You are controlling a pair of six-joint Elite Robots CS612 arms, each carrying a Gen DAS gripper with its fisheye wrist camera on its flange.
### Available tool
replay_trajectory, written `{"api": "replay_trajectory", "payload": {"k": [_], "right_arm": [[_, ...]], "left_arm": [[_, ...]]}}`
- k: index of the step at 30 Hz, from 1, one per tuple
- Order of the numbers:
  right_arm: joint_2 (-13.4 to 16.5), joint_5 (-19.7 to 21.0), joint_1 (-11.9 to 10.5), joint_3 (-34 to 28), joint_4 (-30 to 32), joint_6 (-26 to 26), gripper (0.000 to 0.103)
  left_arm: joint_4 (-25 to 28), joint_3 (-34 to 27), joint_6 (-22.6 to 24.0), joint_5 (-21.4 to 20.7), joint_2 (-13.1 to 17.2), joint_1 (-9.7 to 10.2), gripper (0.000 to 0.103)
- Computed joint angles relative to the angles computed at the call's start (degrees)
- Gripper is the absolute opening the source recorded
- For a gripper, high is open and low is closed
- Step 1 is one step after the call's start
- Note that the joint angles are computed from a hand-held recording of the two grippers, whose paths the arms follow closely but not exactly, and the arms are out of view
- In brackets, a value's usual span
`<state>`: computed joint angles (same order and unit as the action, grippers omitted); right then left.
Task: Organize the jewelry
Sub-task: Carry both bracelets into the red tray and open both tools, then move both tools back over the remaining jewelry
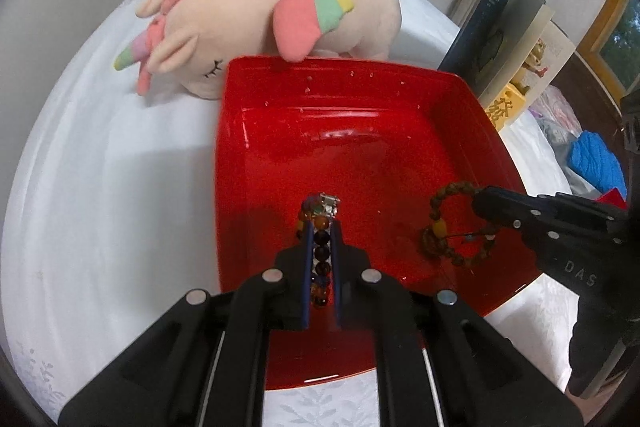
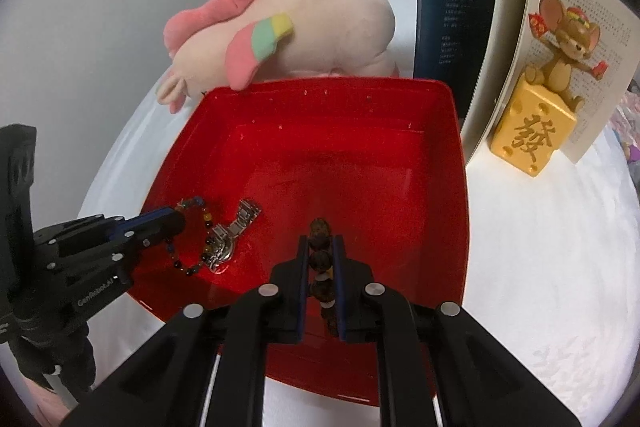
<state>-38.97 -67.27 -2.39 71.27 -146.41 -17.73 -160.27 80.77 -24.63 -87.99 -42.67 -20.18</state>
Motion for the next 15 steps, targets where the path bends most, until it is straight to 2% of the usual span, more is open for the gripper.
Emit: {"api": "replay_trajectory", "payload": {"k": [1,2,3,4,5,7,10,15], "right_arm": [[0.14,-0.23,0.04,-0.17,0.26,0.09,0.012],[0.22,-0.65,0.08,-0.19,0.06,0.38,0.012],[0.20,-1.19,0.12,0.01,-0.68,0.59,0.019],[0.12,-2.20,0.22,0.27,-1.63,0.85,0.040],[-0.04,-3.16,0.31,0.87,-3.53,1.18,0.049],[-0.46,-4.27,0.36,1.95,-6.04,0.63,0.053],[-1.21,-2.36,-0.27,3.10,-6.16,0.92,0.052],[-3.90,-1.07,-1.34,7.83,-9.92,-0.12,0.051]], "left_arm": [[0.27,-0.13,-0.09,-0.46,0.12,0.05,0.008],[0.65,-0.22,0.04,-0.61,0.16,0.07,0.014],[0.94,-0.30,0.22,-0.80,0.20,0.06,0.021],[0.95,-0.25,0.24,-0.83,0.18,0.00,0.040],[0.66,-0.05,0.28,-0.80,0.10,-0.04,0.053],[-0.45,0.67,1.28,-0.71,-0.29,-0.26,0.054],[-1.85,1.56,1.66,-1.38,-0.86,-0.43,0.057],[-5.47,5.78,2.28,1.97,-3.30,-1.53,0.065]]}}
